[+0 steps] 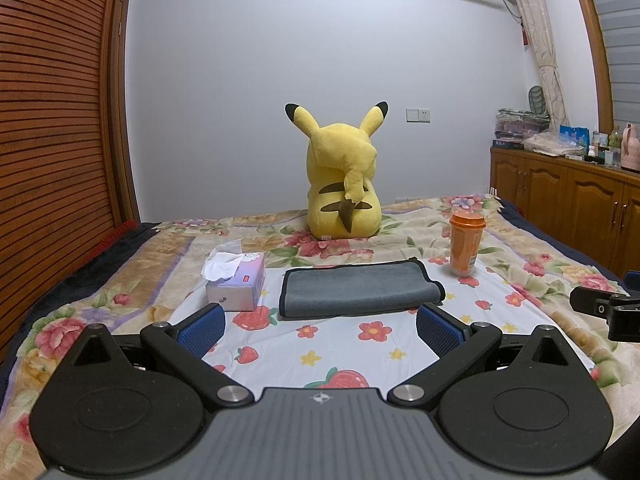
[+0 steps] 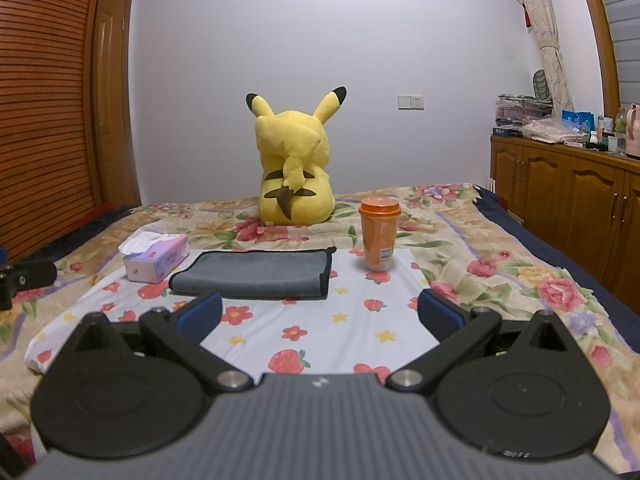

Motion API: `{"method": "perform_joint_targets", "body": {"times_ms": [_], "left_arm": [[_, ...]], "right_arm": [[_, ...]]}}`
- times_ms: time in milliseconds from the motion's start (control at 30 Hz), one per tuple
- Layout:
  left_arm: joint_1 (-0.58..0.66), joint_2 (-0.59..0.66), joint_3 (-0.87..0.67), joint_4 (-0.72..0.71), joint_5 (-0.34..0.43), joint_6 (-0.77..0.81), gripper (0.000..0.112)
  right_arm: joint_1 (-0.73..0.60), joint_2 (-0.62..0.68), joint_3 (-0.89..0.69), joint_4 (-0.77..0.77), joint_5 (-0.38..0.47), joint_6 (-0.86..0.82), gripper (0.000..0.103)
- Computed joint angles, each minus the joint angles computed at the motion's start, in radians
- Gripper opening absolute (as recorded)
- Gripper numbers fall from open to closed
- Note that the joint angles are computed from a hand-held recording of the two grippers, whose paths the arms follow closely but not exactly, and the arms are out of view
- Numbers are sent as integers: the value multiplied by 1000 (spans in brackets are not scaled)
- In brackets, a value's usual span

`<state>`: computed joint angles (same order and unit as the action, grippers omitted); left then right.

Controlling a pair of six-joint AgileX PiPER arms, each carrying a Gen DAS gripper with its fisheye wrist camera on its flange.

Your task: Fold towel

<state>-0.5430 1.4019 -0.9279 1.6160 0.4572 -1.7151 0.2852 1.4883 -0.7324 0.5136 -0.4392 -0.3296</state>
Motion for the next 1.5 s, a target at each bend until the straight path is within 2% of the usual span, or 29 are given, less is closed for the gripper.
{"method": "perform_joint_targets", "body": {"times_ms": [1500], "left_arm": [[-2, 2, 2, 8, 4, -4, 103]], "right_arm": [[6, 1, -2, 13, -3, -13, 103]]}}
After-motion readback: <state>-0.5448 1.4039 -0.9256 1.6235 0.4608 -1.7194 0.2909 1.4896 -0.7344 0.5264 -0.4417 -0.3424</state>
